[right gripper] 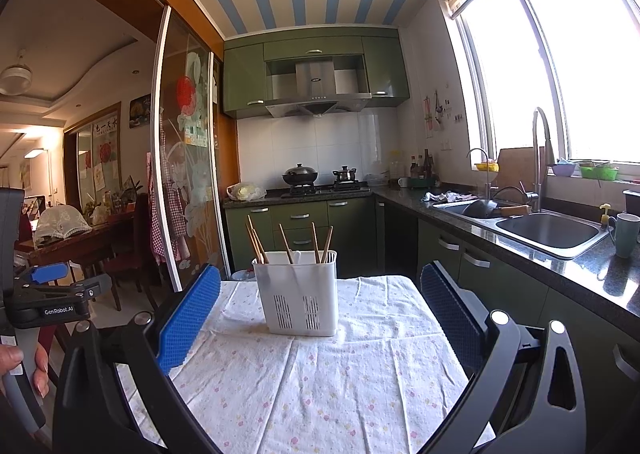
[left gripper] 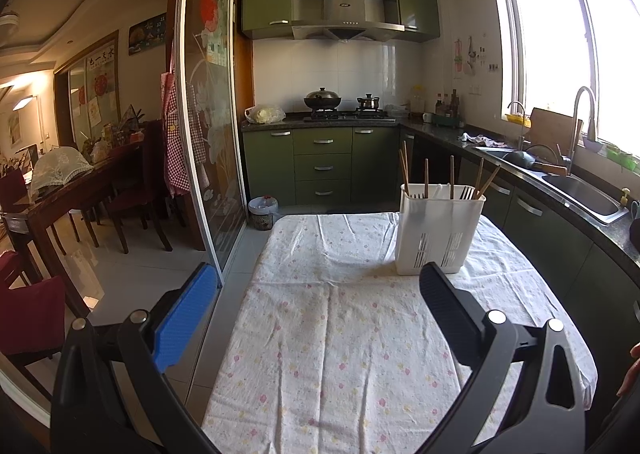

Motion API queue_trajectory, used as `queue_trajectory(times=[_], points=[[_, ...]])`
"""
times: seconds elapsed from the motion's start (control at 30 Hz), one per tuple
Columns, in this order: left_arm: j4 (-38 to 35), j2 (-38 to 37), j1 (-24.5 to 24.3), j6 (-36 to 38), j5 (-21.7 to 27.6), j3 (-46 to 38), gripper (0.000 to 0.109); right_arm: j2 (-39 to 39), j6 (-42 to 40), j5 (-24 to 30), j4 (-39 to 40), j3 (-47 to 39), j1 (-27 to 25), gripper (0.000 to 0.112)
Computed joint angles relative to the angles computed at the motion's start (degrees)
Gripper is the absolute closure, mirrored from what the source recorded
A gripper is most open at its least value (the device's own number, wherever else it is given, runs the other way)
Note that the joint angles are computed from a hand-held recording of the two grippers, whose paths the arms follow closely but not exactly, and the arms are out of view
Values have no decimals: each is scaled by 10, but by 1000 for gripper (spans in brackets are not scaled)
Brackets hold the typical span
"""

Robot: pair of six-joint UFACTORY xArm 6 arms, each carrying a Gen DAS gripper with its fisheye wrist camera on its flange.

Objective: Organize utensils

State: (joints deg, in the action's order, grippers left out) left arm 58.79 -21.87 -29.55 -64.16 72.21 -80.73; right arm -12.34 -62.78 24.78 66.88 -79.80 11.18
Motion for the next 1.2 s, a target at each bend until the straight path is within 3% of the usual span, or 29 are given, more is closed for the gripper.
queue_trajectory(times=[0.27,0.43,0.63,0.8,0.97,1.1,1.2], points=[[-15,-9,15,8,-25,12,12,2,-2,3,1,-1,-1,14],[-7,1,9,22,-8,3,12,3,0,3,-4,0,0,14],[-117,-19,63,65,-103,20,12,1,-2,0,-3,4,0,14],[-123,-33,76,58,-123,32,12,3,-8,4,8,4,-5,14],[-139,-16,78,81,-104,13,12,6,-1,7,2,4,-10,14],[-53,6,34,49,-20,-7,12,6,-3,7,5,3,-14,14],[-13,7,20,38,-10,-5,12,6,-2,9,5,2,-16,14]])
